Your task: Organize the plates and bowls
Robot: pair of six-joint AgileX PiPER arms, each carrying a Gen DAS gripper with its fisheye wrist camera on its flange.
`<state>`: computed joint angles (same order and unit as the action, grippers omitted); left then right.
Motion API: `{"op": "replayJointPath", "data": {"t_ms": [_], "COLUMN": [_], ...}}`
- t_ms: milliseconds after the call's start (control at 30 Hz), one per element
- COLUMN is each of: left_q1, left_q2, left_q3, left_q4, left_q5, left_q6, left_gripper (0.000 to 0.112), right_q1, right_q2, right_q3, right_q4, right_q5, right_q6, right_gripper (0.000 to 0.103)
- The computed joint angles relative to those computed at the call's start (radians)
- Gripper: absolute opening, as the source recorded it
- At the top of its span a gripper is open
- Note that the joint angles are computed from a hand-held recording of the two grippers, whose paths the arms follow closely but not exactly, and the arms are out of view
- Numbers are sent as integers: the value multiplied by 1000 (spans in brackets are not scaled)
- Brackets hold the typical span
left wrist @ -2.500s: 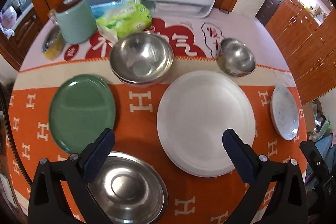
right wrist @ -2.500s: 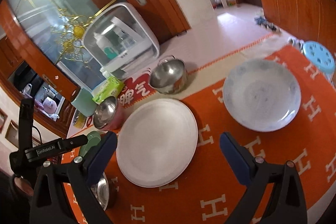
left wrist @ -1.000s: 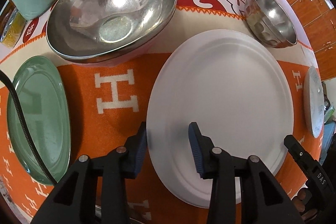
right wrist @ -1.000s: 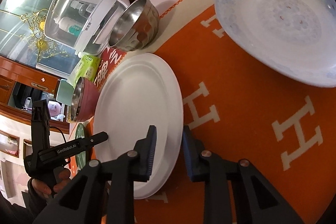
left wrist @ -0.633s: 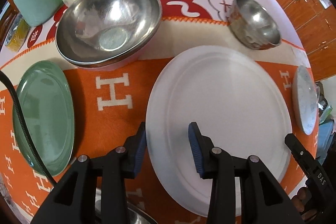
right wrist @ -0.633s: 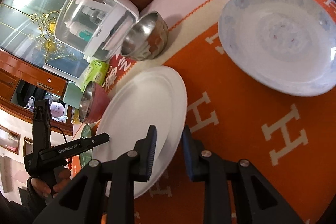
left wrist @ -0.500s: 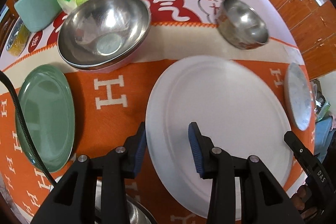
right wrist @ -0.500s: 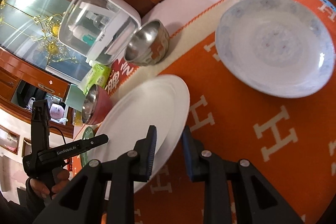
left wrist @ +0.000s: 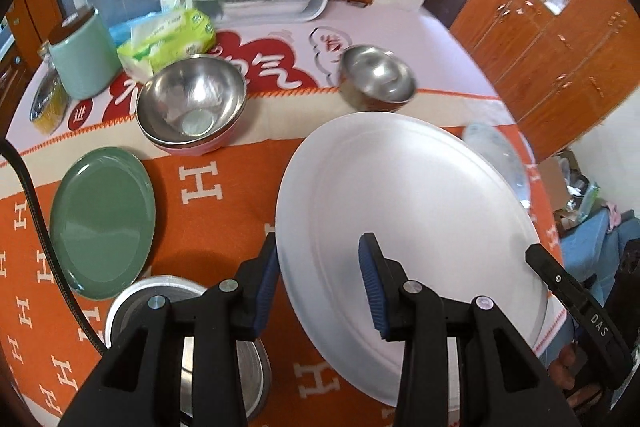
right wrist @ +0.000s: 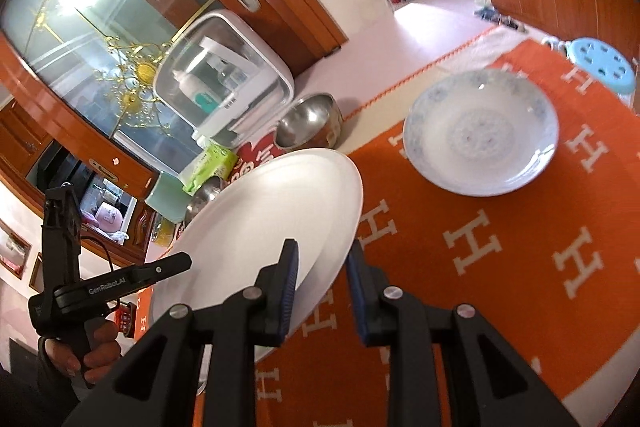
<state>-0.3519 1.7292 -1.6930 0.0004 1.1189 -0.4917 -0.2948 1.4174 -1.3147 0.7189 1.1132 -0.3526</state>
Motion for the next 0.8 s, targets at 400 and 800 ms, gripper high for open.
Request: {"op": "replayJointPath", "data": {"t_ms": [400, 800], "left_q1": [-144, -281], "left_q2": [-258, -409], "left_q3": [214, 348], "left_q4": [52, 98], "left_q5": [-79, -63], "left_q6": [-68, -125], "left_gripper": [37, 38], "right_q1": [-70, -53], "right_q2": [-302, -561], "right_q3": [88, 183], "right_q4": [-101, -288], "right_q5": [39, 79], "right_q6": [-2, 47], "right_gripper": [24, 24]}}
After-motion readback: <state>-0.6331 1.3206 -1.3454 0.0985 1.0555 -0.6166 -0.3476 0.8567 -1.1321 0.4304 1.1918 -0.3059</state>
